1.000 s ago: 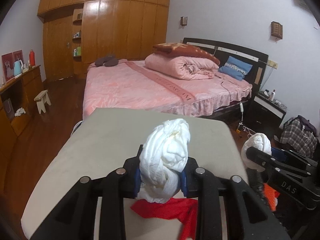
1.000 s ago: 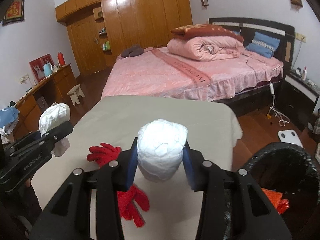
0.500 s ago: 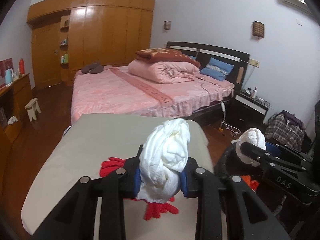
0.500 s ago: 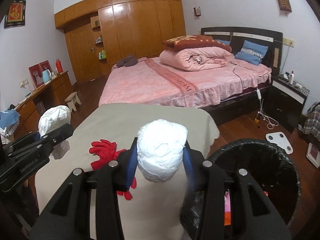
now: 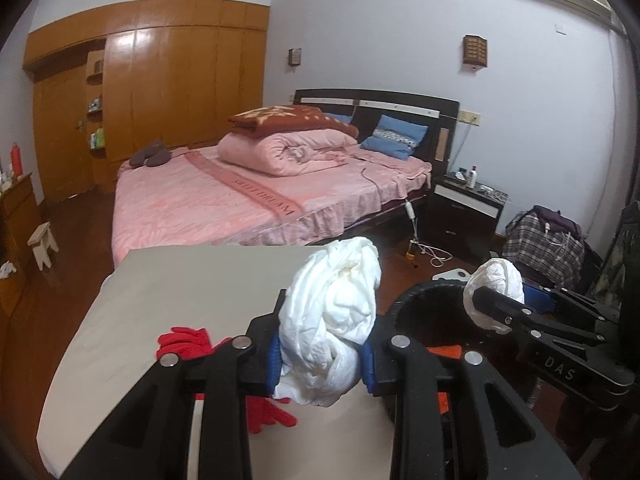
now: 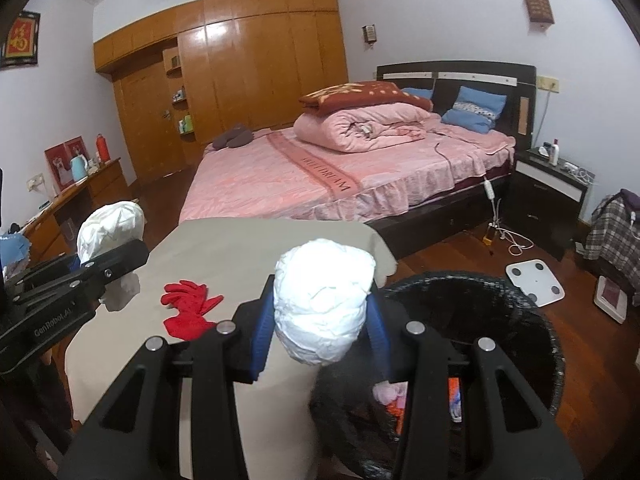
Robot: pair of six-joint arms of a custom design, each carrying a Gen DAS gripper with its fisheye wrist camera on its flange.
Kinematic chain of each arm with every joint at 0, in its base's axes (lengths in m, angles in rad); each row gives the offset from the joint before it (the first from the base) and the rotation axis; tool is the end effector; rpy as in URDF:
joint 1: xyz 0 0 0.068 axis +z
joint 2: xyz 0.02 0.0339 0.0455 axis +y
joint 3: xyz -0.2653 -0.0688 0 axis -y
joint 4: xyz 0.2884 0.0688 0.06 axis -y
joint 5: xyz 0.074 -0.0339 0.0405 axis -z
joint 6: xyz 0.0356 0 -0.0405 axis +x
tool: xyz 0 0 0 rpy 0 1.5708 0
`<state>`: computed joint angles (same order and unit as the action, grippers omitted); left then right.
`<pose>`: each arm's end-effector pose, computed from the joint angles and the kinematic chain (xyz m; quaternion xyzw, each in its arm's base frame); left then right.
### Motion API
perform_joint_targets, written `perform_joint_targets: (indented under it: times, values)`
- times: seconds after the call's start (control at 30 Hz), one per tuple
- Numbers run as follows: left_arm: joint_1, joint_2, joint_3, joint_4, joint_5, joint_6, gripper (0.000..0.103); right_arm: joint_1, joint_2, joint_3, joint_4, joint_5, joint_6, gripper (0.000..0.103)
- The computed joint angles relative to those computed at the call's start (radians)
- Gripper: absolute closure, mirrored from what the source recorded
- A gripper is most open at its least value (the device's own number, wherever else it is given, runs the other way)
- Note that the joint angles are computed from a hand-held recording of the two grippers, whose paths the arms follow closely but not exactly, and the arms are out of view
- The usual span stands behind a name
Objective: Collect trash
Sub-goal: 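Carry both white socks over to the trash bin, then open both tools over the bin to drop the white socks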
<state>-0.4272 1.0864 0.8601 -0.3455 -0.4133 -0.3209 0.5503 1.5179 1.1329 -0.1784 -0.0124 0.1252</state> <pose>0.2613 -0.1033 0.2844 -0.0525 0.8632 -0.0036 0.5022 0.3309 0.2035 0.2672 -0.1877 0.8554 0.1651 0.4536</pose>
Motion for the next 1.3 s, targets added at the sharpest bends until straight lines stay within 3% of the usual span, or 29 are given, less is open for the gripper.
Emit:
perform_joint_targets:
  times: [0.63, 1.3]
  values:
    - [-0.162, 0.208, 0.110, 0.103, -0.008, 0.013, 0.073, -0.165, -0.118, -0.145, 0.029, -0.007, -0.043, 0.063]
    - [-0.201, 0.555, 0.306, 0.216, 0.096, 0.045, 0.073, -0.327, -0.042, -0.171, 0.081, -0.025, -0.075, 0.063]
